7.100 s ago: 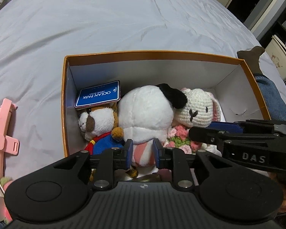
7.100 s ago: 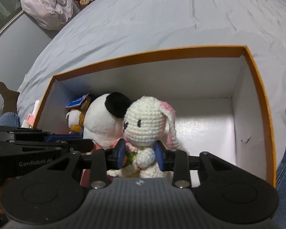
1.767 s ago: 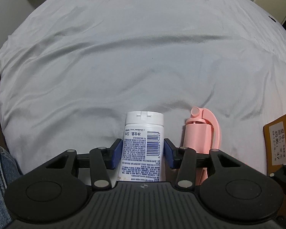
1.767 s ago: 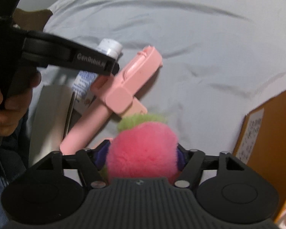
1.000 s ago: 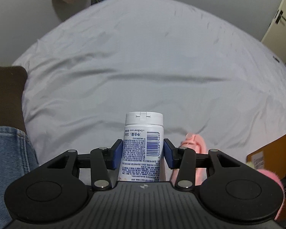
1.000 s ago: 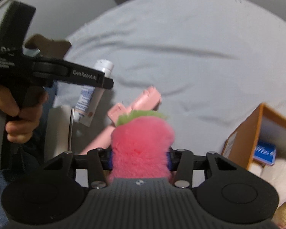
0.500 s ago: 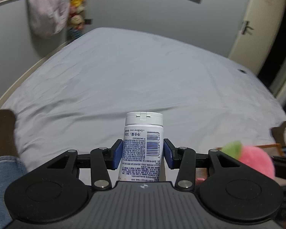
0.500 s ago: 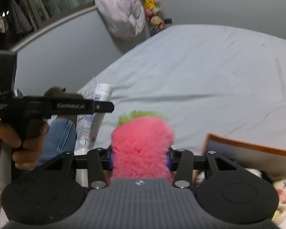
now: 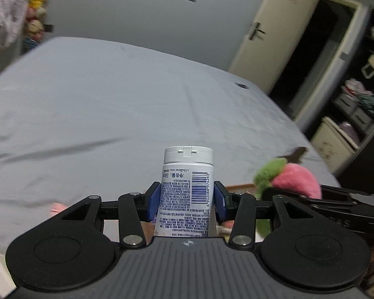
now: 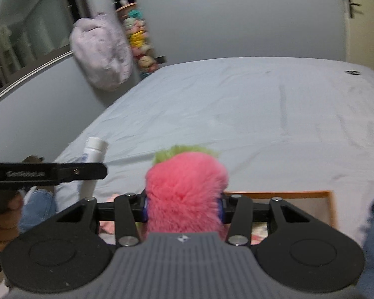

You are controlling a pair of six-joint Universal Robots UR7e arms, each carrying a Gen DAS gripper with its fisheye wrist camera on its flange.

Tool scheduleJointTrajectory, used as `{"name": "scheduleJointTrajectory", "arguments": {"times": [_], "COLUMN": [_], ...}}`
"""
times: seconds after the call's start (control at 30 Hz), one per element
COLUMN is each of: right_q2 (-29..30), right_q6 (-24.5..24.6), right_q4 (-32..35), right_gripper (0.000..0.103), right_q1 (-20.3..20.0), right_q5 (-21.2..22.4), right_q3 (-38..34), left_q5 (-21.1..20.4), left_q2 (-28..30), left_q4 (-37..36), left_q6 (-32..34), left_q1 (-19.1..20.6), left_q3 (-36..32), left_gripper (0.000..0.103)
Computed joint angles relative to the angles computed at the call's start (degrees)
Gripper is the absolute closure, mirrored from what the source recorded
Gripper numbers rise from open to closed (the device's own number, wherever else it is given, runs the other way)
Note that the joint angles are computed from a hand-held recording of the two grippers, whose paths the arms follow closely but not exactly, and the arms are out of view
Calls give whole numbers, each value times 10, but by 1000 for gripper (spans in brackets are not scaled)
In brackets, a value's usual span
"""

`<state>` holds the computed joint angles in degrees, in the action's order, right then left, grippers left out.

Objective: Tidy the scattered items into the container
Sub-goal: 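Carry the lotion bottle and pompom plush over the box with both tools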

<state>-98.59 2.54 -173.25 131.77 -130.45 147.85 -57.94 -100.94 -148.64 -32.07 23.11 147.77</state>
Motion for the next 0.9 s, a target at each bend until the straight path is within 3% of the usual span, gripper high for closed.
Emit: {"name": "scheduleJointTrajectory", "arguments": {"times": [0.13, 0.27, 0.47, 0.57, 0.77, 0.9], "right_q2": [-77, -111, -193, -216, -223, -212], "right_q6": [8, 11, 22, 27, 16, -7], "right_q4": [68, 113, 200, 214, 198, 168], "right_gripper": [54, 54, 54, 54, 54, 54], "right_q1": [-4, -9, -37, -58, -79, -101], "right_q5": [-38, -68, -79, -61, -39, -19], "right_q3": [9, 18, 39, 48, 63, 72], "left_q5": [-70, -119, -152, -142, -91, -62], "left_q2": [79, 161, 248, 269, 237, 217], "left_q4": [-86, -144, -189, -190, -155, -81], "left_q6": [11, 24, 45, 54, 52, 74], "left_q1": [3, 8, 22, 28, 19, 21], "left_q3": [-2, -7, -21, -30, -24, -37], "left_gripper": [51, 51, 51, 51, 51, 51]}}
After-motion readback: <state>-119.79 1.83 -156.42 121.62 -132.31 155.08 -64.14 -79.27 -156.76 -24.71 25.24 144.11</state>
